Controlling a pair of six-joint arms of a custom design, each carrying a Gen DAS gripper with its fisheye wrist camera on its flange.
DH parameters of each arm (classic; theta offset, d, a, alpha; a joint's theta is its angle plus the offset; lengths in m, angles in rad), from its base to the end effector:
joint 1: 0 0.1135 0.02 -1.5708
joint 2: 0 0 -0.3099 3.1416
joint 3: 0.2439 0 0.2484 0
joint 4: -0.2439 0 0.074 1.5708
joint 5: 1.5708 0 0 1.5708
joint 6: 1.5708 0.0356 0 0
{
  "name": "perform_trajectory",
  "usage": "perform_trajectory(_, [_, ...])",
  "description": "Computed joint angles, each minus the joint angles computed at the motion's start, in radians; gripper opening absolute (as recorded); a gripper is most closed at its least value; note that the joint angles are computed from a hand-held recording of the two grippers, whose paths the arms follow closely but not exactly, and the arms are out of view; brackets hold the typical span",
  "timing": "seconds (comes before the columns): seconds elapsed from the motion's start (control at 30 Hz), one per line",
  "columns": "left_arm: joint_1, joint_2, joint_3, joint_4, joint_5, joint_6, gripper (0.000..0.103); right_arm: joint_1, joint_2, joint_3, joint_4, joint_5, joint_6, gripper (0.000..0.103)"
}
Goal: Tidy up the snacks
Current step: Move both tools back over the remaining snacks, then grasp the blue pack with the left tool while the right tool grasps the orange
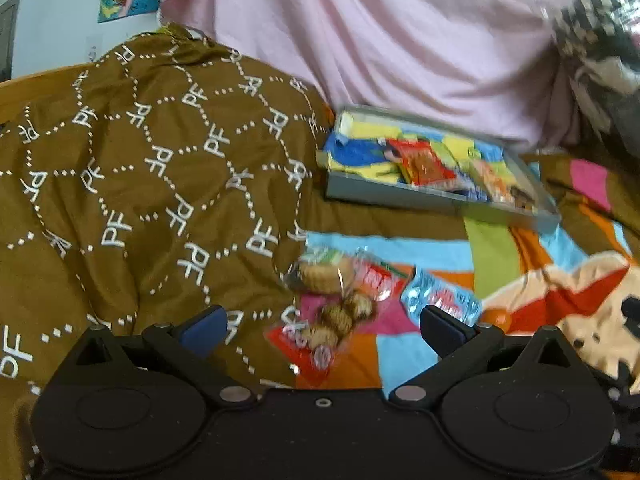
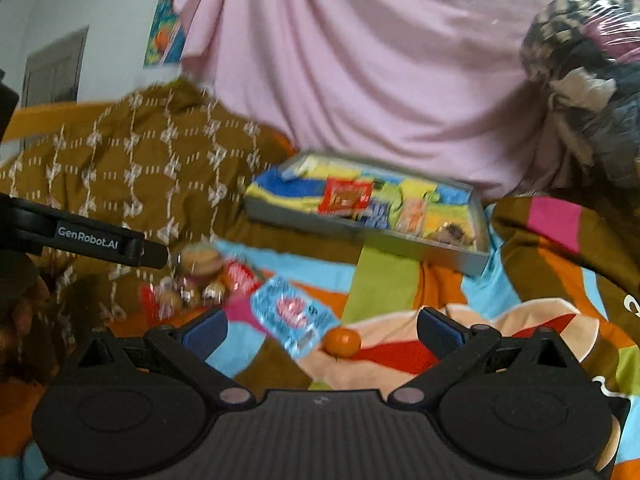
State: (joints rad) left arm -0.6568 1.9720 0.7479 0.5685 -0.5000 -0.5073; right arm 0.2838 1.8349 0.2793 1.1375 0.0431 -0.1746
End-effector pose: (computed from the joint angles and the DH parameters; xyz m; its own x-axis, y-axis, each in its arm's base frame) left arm 0.2977 -0.2080 0.1283 -0.5361 -0.1250 -0.8348 -0.0292 0.9911 -0.1296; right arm 0.2545 0.0726 0.1281 -0.3418 -0.2805 -0.8969 -0.3060 0.9356 -0.1760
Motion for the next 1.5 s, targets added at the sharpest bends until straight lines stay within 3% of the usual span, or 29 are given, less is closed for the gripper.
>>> perform_trajectory(0.43, [0.019, 0.056, 0.031, -0.042, 0.068, 0.026, 0.102, 0.008, 0.015, 0.089, -0.204, 0.033, -0.038, 0.103])
perform_trajectory(0.6, [0.038, 0.067, 0.068, -0.083, 0.145, 0.018, 0.102, 0.000, 0.024, 0.123, -0.249, 0.057, -0.136, 0.103])
perform_trajectory(0.87, [0.037, 0.114, 0.182, -0.135, 0.176, 0.061, 0.102, -0.066, 0.081, 0.205, -0.265, 0.029, -0.301, 0.103])
perform_trajectory(1.13, [0.050, 0.179, 0.334, -0.217, 0.249, 0.188, 0.102, -0.133, 0.231, 0.260, -0.106, -0.053, -0.470, 0.103])
perform_trajectory(1.3, [0.061, 0.232, 0.431, -0.256, 0.299, 0.261, 0.102, -0.157, 0.277, 0.331, -0.164, -0.143, -0.465, 0.101])
perform_trajectory(1.5, [0.071, 0.295, 0.545, -0.295, 0.322, 0.400, 0.102, -0.153, 0.310, 0.388, -0.222, -0.172, -0.458, 0.088])
